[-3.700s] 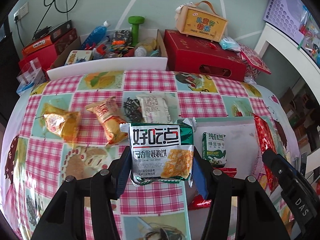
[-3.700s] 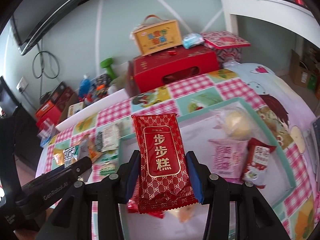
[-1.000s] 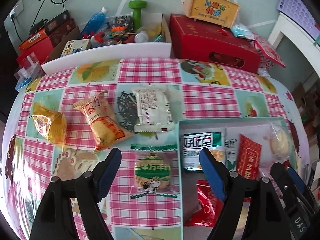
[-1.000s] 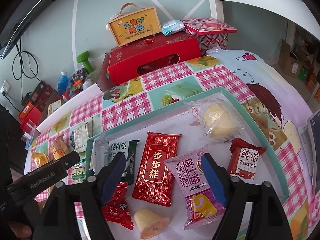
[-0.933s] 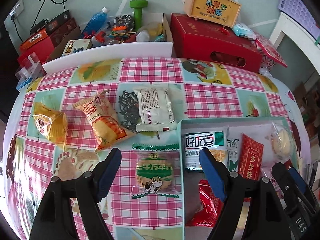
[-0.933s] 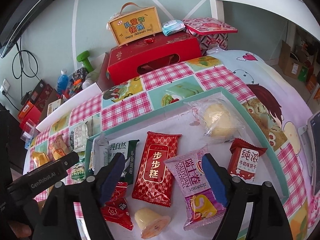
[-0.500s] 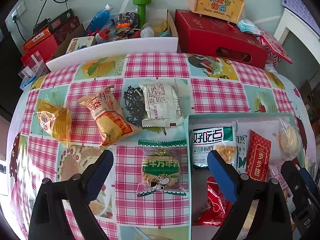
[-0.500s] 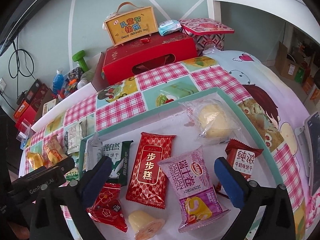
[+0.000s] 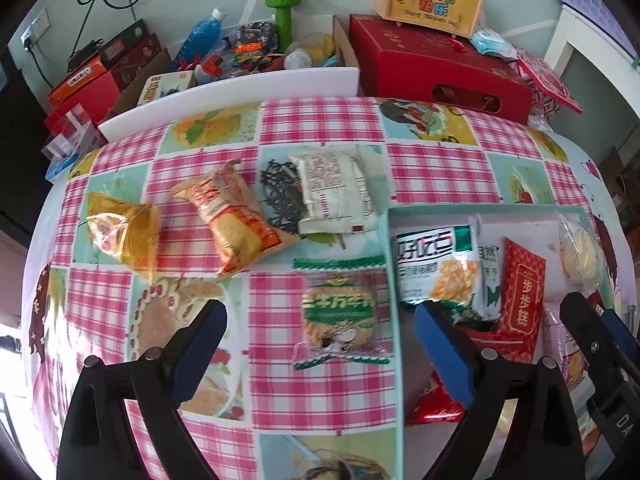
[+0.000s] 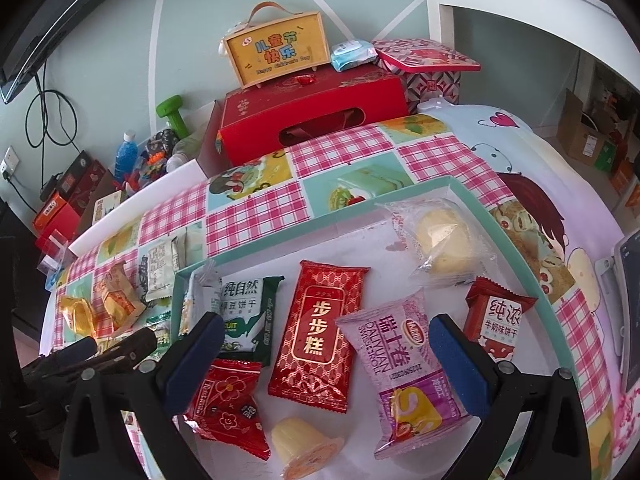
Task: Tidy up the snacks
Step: 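Move both grippers back over the remaining snacks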
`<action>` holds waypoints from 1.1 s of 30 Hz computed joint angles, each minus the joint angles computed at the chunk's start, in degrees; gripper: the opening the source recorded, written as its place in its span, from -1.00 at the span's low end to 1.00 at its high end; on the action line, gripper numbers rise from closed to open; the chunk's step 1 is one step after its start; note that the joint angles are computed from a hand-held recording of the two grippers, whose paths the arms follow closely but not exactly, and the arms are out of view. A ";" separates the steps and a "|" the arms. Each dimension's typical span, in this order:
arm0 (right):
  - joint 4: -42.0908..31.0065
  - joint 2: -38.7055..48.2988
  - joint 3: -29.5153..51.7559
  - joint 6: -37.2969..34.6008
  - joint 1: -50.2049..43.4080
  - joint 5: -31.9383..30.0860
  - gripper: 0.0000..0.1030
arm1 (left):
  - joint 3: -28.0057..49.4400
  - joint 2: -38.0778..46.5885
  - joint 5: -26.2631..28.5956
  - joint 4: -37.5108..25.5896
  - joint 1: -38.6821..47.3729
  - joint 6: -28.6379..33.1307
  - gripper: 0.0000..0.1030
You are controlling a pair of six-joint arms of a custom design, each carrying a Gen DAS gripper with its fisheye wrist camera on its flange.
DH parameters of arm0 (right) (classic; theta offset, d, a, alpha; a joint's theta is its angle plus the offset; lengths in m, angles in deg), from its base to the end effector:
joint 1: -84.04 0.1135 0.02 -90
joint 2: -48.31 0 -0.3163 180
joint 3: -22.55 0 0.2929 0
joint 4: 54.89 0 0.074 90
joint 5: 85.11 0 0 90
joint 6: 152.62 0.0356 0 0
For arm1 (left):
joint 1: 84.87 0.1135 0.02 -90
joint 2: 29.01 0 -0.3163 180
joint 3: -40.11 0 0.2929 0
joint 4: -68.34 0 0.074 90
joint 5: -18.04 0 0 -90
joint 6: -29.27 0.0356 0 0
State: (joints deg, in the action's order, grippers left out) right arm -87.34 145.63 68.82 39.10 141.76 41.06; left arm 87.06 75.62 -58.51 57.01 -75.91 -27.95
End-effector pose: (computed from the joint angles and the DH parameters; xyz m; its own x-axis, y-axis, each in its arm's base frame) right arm 0.1545 0.2053 0.0974 -0.5256 0.6481 -0.5512 0.6510 0.7235 0.2300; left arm 0.2931 0.0378 0.0706 -0.8128 0.4049 -0.4187 0.4412 0.8974 0.0114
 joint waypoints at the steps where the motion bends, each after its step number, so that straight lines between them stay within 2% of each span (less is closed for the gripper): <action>1: -0.04 0.16 0.34 -0.27 0.08 0.14 1.00 | 0.03 -0.07 -0.10 0.05 0.69 0.39 0.85; 8: 0.23 3.19 4.97 -5.97 0.34 0.35 1.00 | 1.43 0.91 -0.31 -0.05 7.55 2.91 0.85; 13: 0.07 5.97 8.73 -9.84 0.63 0.11 1.00 | 4.92 3.12 -0.17 -2.78 12.18 4.07 0.85; 21: -1.00 10.96 15.06 -14.64 1.22 -0.30 1.00 | 11.89 6.24 0.47 -6.45 16.99 2.28 0.84; 30: 2.05 13.93 19.41 -19.41 1.20 -0.32 1.00 | 19.22 9.73 2.16 -11.77 20.15 0.28 0.85; 33: 4.52 14.60 20.41 -21.15 0.86 -1.60 0.94 | 21.45 11.52 2.13 -12.98 20.59 -0.19 0.84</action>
